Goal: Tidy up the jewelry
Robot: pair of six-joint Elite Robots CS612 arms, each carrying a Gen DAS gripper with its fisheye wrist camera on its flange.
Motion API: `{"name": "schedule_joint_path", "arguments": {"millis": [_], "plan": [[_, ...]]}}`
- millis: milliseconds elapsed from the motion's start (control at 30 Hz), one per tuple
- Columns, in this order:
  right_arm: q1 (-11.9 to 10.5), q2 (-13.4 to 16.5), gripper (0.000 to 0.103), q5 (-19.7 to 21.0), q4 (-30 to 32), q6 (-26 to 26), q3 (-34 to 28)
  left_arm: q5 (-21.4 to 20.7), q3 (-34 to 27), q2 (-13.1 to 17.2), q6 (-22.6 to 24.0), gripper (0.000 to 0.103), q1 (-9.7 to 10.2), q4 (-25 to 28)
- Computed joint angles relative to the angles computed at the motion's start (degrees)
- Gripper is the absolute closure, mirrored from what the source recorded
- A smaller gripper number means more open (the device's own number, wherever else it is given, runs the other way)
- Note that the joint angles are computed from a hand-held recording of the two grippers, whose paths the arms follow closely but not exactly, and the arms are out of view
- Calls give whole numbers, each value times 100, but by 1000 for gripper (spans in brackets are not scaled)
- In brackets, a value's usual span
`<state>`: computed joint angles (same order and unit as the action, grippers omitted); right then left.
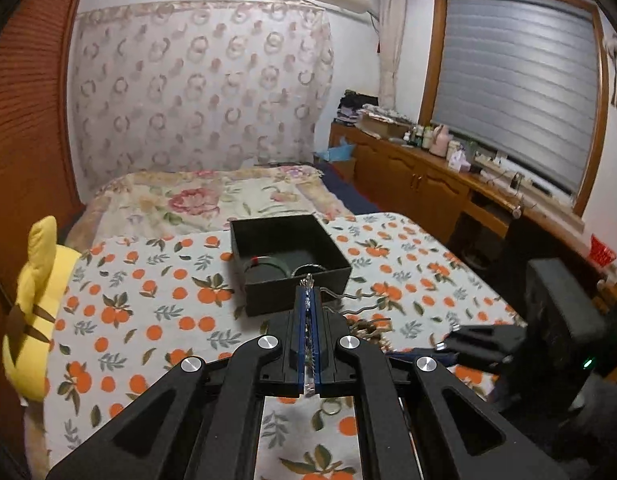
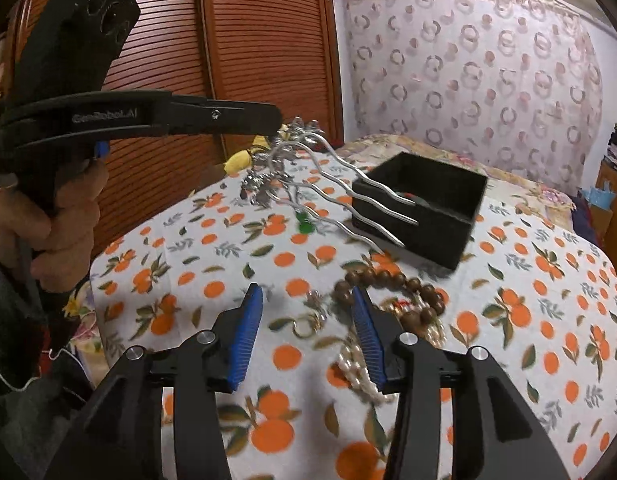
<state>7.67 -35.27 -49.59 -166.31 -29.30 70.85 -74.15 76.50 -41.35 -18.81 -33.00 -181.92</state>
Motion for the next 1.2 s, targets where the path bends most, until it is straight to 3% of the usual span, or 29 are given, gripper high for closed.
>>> {"name": "schedule_joint_path", "arguments": {"millis": [300,400,433,467,533,733,1200], "plan": [[37,204,54,224,-456,868,-308,-175,-14,-26,-57,102,-17,-93],[32,268,54,395,-335,984,-447,-210,-14,-28,-71,102,-11,-82],[31,280,57,408,-305,994,-474,-259,-17,-31,-101,102,-8,-58],[33,296,73,436,-307,1006,-498,-246,-16,-29,-110,102,-13,-43],[44,296,91,400,-204,906,-509,-171,-19,-27,-112,102,-27,12],[17,242,91,339,-212,832,-370,-185,14,-9,-138,102,-17,86],[-109,272,90,653,-932,1659,-267,-484,186,41,-373,102,73,-466]]}}
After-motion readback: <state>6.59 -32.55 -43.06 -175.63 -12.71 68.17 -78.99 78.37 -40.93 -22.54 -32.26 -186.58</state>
